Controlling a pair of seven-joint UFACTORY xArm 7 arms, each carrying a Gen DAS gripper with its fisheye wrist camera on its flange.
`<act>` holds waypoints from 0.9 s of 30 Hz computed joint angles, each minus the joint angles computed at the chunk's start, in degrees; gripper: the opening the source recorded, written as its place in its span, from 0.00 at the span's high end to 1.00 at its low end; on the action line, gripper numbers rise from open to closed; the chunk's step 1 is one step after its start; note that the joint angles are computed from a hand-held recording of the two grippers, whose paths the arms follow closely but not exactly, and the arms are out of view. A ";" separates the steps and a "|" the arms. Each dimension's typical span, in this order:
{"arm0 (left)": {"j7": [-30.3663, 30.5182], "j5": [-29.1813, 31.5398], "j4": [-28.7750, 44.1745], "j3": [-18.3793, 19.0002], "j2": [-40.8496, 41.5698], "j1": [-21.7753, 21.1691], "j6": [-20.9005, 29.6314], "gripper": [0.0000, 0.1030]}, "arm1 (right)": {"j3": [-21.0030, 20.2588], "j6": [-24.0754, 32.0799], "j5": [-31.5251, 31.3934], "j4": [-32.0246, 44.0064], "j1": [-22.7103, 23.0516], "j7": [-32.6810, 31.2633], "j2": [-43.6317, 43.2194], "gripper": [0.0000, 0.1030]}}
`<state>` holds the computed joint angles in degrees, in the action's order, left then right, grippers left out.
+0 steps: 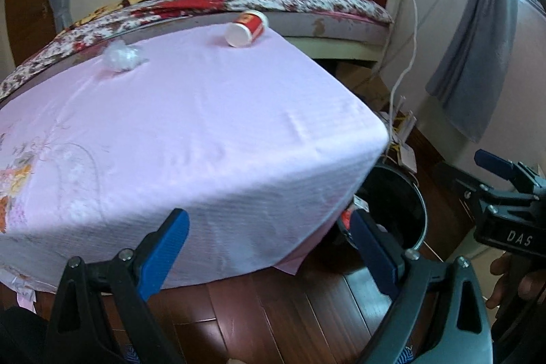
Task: Collect trash
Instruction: 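Move both tools back toward the table with the red cup and plastic bag, then grasp the clear plastic bag with the left tool while the right tool grasps the red paper cup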
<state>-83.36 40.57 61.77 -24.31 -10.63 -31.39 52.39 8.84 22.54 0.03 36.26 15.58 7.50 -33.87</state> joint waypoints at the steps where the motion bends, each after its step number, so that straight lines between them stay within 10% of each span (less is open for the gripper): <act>1: -0.03 0.01 -0.54 0.22 -0.71 0.11 0.06 0.07 | 0.38 -0.42 0.06 0.67 0.13 0.30 0.84 0.00; 19: 5.85 -3.49 -11.54 2.65 -14.36 12.20 -0.71 0.07 | 13.72 -6.18 -21.53 17.41 -6.38 21.97 20.05 0.00; 27: 12.69 -2.86 -10.89 5.45 -13.73 19.71 -5.62 0.07 | 11.23 0.73 -27.83 32.85 -1.54 25.64 33.83 0.00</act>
